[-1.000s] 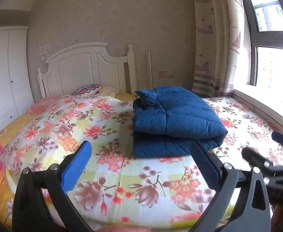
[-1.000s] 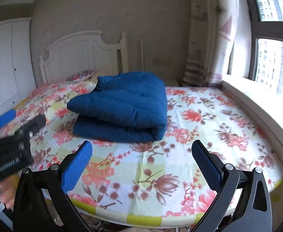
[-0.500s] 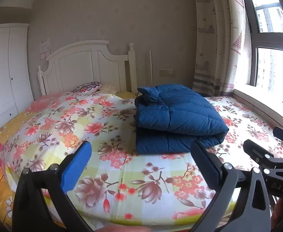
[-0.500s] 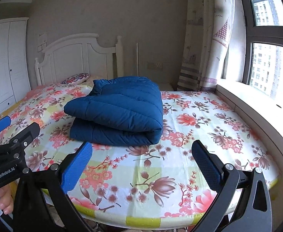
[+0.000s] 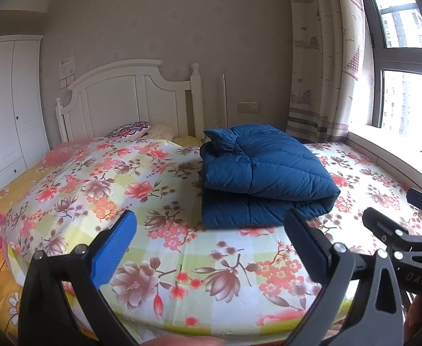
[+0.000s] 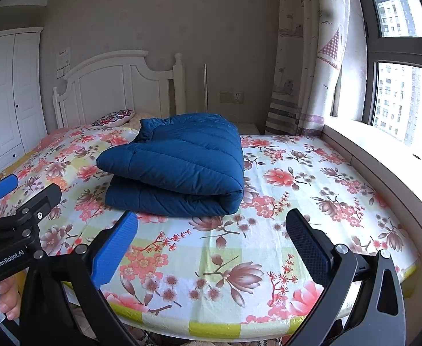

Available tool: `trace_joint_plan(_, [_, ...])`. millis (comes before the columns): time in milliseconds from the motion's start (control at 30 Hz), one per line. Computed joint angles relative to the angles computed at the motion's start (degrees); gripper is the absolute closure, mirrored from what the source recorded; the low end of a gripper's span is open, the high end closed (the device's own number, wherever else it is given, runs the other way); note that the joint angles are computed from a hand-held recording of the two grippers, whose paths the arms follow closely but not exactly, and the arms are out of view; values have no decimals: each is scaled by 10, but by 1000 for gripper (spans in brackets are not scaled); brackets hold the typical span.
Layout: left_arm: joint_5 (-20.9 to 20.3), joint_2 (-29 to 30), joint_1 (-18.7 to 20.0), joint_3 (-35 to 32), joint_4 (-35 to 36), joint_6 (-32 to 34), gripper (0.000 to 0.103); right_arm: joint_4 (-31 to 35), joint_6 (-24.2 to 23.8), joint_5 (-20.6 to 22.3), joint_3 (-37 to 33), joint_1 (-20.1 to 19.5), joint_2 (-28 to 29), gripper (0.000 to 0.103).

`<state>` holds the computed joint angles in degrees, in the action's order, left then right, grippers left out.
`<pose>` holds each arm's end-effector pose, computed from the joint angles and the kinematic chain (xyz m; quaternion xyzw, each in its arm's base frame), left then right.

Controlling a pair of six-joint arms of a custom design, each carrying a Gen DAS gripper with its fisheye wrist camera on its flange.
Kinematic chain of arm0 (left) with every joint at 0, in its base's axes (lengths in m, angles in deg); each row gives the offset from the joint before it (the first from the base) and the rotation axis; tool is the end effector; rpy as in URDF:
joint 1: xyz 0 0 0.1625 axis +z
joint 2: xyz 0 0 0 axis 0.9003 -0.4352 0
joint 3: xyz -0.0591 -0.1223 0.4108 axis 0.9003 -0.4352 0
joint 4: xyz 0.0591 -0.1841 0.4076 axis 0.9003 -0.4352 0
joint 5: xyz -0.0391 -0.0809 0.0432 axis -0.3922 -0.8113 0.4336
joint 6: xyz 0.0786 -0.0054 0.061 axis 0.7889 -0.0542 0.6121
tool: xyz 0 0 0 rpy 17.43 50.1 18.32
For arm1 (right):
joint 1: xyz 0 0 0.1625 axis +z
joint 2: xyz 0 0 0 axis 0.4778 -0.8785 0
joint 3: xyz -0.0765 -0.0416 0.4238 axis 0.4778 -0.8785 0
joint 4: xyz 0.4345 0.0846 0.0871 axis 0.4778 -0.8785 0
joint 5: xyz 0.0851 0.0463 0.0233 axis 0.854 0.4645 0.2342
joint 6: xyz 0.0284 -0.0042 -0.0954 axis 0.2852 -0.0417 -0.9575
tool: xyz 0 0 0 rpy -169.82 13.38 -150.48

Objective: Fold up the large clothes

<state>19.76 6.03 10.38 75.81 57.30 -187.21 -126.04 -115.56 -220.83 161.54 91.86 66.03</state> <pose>0.0019 -0.6675 0.3494 0.2631 0.7793 -0.4784 0.3076 0.4240 -0.6119 -0.0517 0.1609 -0.7799 0.4968 0.3452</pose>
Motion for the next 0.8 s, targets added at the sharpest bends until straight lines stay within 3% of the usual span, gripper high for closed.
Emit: trace_joint_plan(800, [14,-14,-1,6,-16,7,2,-33,-12,12,16,2,-12,4])
